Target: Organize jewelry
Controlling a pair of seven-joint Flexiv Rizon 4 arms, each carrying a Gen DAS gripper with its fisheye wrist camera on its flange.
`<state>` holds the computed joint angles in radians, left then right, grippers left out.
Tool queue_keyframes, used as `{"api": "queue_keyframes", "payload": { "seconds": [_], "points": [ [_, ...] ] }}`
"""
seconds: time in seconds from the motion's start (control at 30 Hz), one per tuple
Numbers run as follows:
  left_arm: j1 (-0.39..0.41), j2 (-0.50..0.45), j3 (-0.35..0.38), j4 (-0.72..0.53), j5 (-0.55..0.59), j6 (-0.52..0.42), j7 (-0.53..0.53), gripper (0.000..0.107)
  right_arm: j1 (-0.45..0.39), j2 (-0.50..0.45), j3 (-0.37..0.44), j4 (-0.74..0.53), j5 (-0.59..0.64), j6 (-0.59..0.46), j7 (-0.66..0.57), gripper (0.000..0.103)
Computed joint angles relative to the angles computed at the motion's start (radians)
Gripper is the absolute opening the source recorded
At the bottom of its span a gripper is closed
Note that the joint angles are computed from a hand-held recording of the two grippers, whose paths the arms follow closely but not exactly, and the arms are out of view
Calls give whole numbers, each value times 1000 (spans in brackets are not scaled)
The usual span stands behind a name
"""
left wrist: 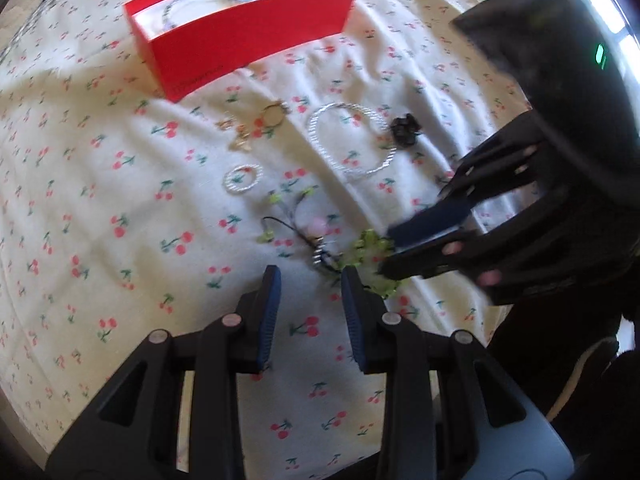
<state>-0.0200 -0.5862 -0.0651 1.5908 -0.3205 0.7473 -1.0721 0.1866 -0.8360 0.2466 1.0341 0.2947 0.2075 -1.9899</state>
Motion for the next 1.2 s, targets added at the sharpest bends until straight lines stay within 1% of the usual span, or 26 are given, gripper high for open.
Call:
{"api": "queue_keyframes", "payload": {
  "seconds": [0.07,0.17,0.2,0.23,0.27,0.3,0.33,0.4,0.5,0.67,0.77,0.87,0.93,1.03,1.2],
  "points": [
    [-6,-16,-1,-14,8,-10,0,33,8,17,-4,41,-13,48,-22,11],
    [-23,-38,11,-37,38,-23,-26,32,9,27,-5,61,-23,72,-36,10],
    [-20,-39,7,-36,33,-16,-25,28,11,29,-6,66,-27,80,-37,10],
    [-18,-42,0,-34,23,-12,-25,16,14,33,-7,76,-32,92,-40,10],
    [-9,-43,-11,-31,3,-16,-22,9,18,37,-8,84,-39,104,-45,10],
    [-12,-48,-12,-35,0,-14,-27,7,19,36,-8,83,-44,107,-47,10],
    [-19,-49,-8,-36,7,-4,-33,3,19,37,-8,83,-47,109,-47,9],
    [-31,-47,1,-34,24,15,-47,3,24,45,-8,99,-52,126,-44,9],
    [-24,-38,-7,-21,8,38,-53,3,45,59,-20,130,-81,188,-36,8],
    [-17,-43,-11,-34,-8,52,-64,3,50,62,-42,145,-133,255,-6,7],
    [-8,-39,-12,-38,-15,55,-64,3,61,69,-64,173,-181,314,26,7],
    [-10,-38,-7,-33,-13,72,-77,3,48,69,-61,172,-197,328,45,7],
    [-3,-33,-8,-28,-19,80,-80,3,29,67,-49,154,-187,316,43,7],
    [3,-19,-12,-7,-32,106,-81,3,2,69,-27,129,-152,301,34,7],
    [-5,-15,5,-6,-26,151,-138,3,-25,78,-4,92,-91,295,14,6]
  ]
}}
